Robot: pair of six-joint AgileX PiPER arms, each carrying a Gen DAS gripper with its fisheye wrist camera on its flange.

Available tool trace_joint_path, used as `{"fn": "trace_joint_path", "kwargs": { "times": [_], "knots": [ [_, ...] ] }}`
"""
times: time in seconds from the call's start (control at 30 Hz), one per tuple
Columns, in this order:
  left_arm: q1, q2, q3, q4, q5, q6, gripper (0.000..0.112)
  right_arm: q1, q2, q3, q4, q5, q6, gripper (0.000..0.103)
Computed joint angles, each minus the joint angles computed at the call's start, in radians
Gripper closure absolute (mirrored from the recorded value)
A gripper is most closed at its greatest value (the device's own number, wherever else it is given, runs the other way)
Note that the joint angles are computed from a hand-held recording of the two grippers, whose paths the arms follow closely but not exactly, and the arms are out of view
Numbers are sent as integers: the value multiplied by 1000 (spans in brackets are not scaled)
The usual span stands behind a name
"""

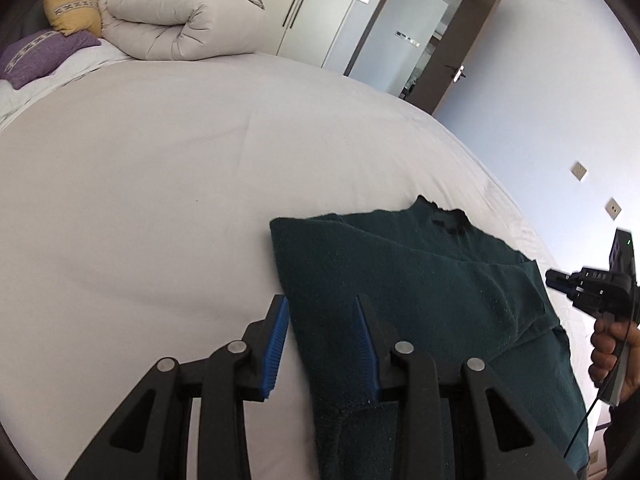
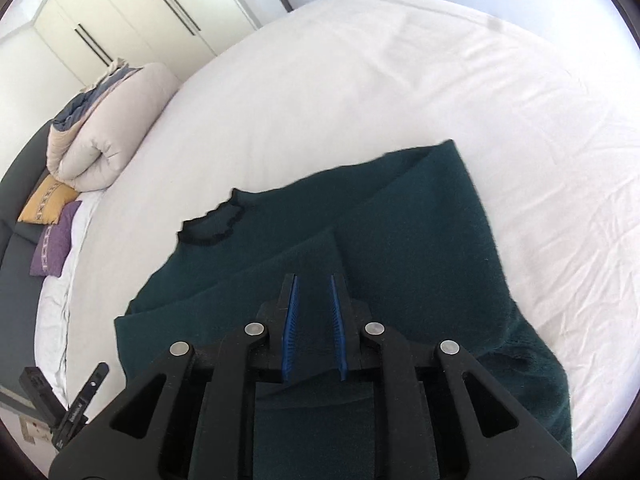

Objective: Fold small clothes

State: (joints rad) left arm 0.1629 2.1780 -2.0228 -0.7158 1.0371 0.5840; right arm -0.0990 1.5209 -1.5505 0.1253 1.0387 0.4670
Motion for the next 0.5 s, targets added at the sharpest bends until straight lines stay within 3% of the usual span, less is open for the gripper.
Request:
{"fn": "trace_joint_path", "kwargs": {
  "times": [0.13,0.23,0.3,0.37,0.47,0.5],
  "knots": [
    [-94,-32,90,146,-70,8,77,60,71,-36,68,-1,-87,88],
    [-142,-78,194,235,-185,27,75,40,123,25,113,-26,-122,88],
    [-153,-92,214,255,-206,28,73,-22,72,142,250,-138,-221,89],
    [-145,-97,225,237,-213,43,71,-62,27,191,309,-146,-235,89],
    [-117,-130,264,198,-211,44,55,-76,-90,234,205,-110,-170,86],
    [-98,-159,302,163,-211,56,50,-98,-157,272,199,-96,-185,76]
  ]
}}
